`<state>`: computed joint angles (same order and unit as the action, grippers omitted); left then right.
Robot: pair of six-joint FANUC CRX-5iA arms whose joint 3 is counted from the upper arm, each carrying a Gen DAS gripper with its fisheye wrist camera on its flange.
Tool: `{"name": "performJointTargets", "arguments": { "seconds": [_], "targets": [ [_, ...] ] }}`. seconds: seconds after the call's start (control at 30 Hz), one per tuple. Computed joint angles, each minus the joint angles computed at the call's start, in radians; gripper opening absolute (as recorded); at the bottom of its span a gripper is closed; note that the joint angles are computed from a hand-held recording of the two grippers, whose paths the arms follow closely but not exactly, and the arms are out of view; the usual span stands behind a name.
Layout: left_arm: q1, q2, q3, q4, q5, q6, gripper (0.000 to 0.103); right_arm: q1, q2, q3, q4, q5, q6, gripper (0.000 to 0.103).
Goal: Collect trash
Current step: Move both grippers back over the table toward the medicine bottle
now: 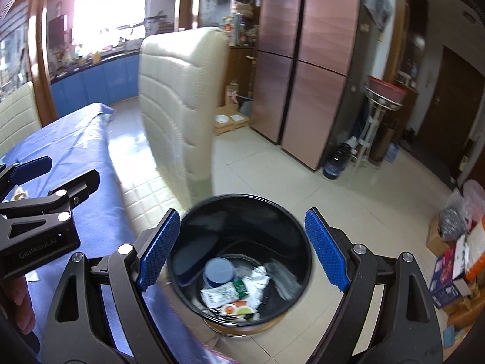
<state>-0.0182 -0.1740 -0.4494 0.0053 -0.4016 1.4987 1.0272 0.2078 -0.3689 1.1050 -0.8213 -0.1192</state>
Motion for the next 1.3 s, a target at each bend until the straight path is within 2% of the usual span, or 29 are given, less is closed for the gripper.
{"name": "performJointTargets", "arguments": {
  "seconds": [0.43, 0.8, 0.93, 1.1, 1.3],
  "targets": [
    [0.215, -0.143, -0.051, -0.134, -0.098, 0.161, 0.084, 0.036, 0.143, 0.192, -0.01, 0.177, 0.196, 0.084],
    [0.449, -0.281, -0.127, -0.198, -0.193, 0.234, 0.084, 0.115, 0.285, 0.405, -0.189, 0.297, 0.509, 0.084],
    [0.518, -0.312, -0.146, -0.22, -0.232, 0.258, 0.084, 0.141, 0.331, 0.488, -0.293, 0.308, 0.65, 0.084],
    [0.614, -0.328, -0.18, -0.173, -0.243, 0.2, 0.084, 0.162, 0.393, 0.596, -0.417, 0.29, 0.802, 0.084],
    [0.672, -0.308, -0.204, -0.121, -0.237, 0.141, 0.084, 0.172, 0.457, 0.711, -0.538, 0.238, 0.953, 0.084]
  ]
}}
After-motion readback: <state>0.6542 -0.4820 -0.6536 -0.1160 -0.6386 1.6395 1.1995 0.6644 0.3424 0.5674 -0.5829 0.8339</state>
